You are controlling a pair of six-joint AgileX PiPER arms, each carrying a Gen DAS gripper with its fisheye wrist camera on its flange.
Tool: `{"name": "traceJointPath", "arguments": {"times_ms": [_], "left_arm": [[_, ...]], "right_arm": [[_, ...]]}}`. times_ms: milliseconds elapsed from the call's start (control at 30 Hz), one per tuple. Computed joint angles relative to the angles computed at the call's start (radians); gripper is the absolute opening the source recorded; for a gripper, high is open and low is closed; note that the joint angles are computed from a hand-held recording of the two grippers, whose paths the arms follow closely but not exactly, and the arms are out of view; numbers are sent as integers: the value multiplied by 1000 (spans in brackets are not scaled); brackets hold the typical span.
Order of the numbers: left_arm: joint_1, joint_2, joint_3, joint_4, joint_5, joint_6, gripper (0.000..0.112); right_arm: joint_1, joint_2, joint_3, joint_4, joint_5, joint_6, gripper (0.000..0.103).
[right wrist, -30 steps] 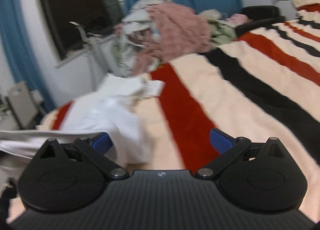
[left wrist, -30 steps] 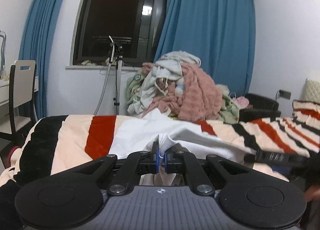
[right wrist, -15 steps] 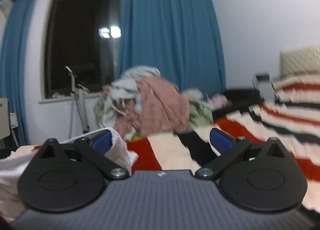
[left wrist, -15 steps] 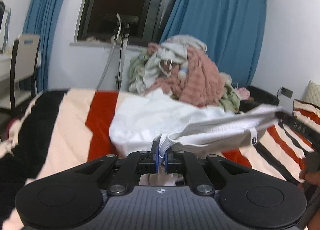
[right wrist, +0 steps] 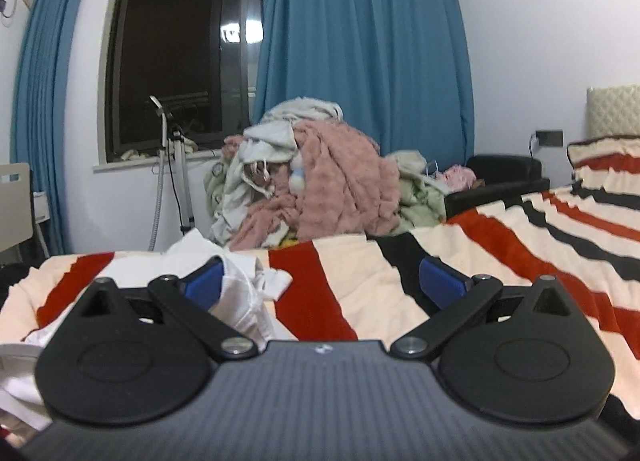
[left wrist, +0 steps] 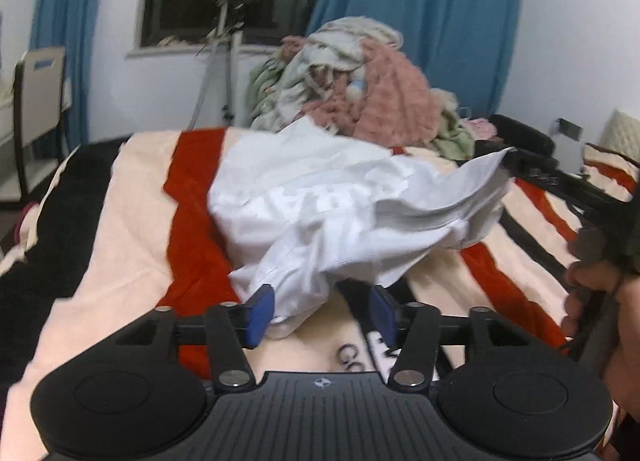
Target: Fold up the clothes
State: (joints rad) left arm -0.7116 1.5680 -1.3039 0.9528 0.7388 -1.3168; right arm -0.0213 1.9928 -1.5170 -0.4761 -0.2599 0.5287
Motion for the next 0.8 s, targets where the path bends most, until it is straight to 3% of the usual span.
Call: {"name": "traceJointPath", "arguments": {"times_ms": [67, 167, 233, 333, 433, 567, 733, 800], "left_arm": [[-28, 7, -2, 71, -4, -38, 65], [-90, 45, -10, 278, 68, -173, 67], [-97, 98, -50, 339, 114, -198, 67], [-89, 185, -141, 358, 164, -181, 67], [-64, 243, -194, 285, 146, -101, 66], [-77, 328, -257, 247, 246, -10, 66], [-63, 346, -277, 229, 349, -100, 67], [-67, 343, -278, 251, 396, -150, 67]], "right_arm": [[-5, 1, -5, -55, 11, 58, 103], [-9, -4, 3, -75, 5, 69, 103], [-11, -7, 8, -81, 2, 81, 103], [-16, -11, 10, -107, -6, 123, 103], [-19, -15, 22, -100, -23, 106, 103], [-30, -31, 54, -119, -100, 124, 103], [-28, -65, 123, -48, -223, 21, 103], [-14, -77, 145, 32, -231, -82, 103]]}}
